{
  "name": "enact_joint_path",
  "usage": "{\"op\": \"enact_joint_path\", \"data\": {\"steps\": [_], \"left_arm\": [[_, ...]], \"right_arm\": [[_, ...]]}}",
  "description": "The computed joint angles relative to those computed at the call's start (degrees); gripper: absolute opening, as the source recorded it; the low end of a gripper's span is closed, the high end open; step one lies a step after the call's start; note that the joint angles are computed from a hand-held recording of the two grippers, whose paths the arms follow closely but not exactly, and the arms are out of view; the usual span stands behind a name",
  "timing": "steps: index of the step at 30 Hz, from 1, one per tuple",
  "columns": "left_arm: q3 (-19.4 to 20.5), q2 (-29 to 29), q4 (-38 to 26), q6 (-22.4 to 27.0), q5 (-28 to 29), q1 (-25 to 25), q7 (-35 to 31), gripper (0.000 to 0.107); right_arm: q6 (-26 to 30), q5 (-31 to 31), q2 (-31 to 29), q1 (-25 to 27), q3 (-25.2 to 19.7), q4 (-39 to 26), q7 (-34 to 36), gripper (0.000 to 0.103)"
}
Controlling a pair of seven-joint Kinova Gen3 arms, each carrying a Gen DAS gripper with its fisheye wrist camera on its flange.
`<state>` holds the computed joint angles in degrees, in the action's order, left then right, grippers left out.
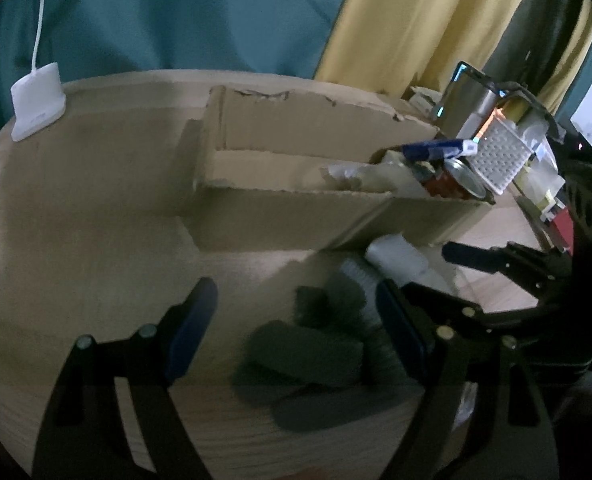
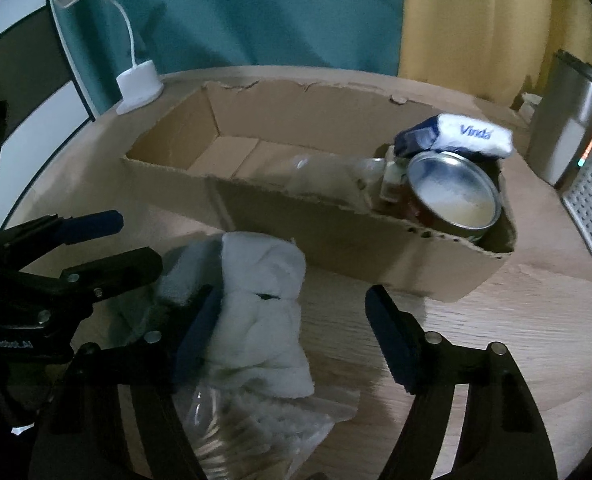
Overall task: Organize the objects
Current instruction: 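Move both tools to the socks and grasp the white sock with the right tool, then grasp the grey socks with the left tool while the right tool holds the white sock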
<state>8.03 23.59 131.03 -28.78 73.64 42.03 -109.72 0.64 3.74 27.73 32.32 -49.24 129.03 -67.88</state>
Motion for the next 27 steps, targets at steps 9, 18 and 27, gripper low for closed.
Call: {"op": "enact_joint_path", "data": {"steps": [9,18,27], "left_arm": [[0.58,0.13,-0.72,-0.03,2.85,0.25,-2.52,0.083],[2.69,0.80,-3.73,0.20,7.80,-0.19,-9.46,0.083],[6.60,2.97,-7.99,-0.37,15.36,-2.19,-19.60,0.083]], "right_arm": [[4.50,-2.99,3.65,2.99,-3.58,-1.81,5.82,0.040],[4.04,-7.61,3.60,10.98,-8.97,-0.11,12.86,0.037],[3.69,-8.29,4.06,17.80,-12.20,0.84,14.73,0.037]]}}
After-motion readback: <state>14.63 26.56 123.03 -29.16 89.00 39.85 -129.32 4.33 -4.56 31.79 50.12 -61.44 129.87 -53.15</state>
